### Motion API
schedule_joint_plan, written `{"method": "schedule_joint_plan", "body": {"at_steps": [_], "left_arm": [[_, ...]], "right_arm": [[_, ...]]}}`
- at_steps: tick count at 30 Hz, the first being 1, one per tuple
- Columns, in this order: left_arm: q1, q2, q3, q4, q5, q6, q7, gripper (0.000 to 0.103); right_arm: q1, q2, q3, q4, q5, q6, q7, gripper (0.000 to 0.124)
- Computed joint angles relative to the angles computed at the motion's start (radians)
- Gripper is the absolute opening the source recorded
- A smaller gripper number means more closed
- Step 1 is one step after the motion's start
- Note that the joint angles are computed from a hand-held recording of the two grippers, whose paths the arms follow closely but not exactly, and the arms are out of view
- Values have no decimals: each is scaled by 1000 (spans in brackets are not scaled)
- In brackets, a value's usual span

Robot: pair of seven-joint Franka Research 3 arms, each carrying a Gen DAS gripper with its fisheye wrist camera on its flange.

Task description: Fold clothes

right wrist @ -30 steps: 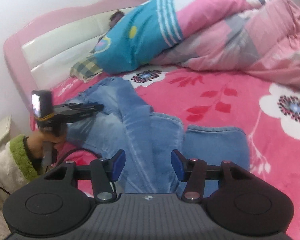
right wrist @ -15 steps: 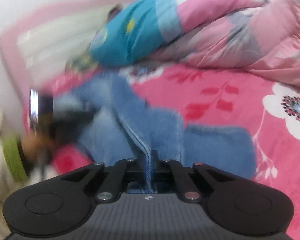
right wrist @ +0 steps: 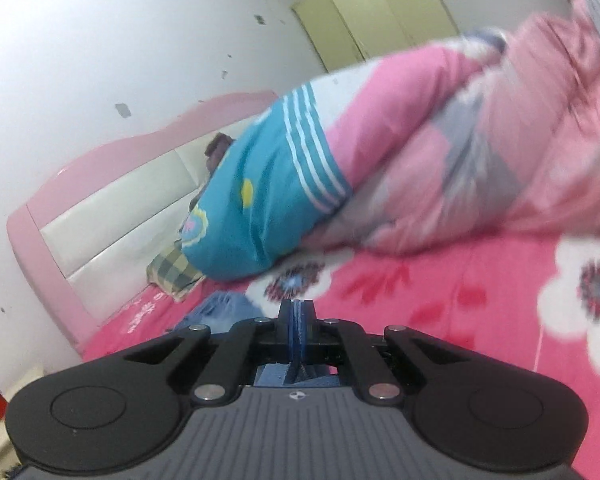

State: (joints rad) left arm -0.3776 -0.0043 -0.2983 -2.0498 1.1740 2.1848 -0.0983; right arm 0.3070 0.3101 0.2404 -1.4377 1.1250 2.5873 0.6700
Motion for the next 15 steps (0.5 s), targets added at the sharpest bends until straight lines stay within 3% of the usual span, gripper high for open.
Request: {"method": "schedule_joint_plan", "body": {"at_steps": [6,12,14,15], "left_arm": [[2,0,2,-1,-4,7,5,21],[8,-9,3,-12,-6,25,0,21],[8,-9,2,-12,-7,23,2,21],[8,-9,2,-12,-7,24,3,21]], "right_arm": [[65,113,-3,147,-173,178,-2,2],[142,288,-92,343,-446,253,254,2],[120,317,-54,378,-435,290,239,2],[139,342,-73,406,-465,329,261,3]]}}
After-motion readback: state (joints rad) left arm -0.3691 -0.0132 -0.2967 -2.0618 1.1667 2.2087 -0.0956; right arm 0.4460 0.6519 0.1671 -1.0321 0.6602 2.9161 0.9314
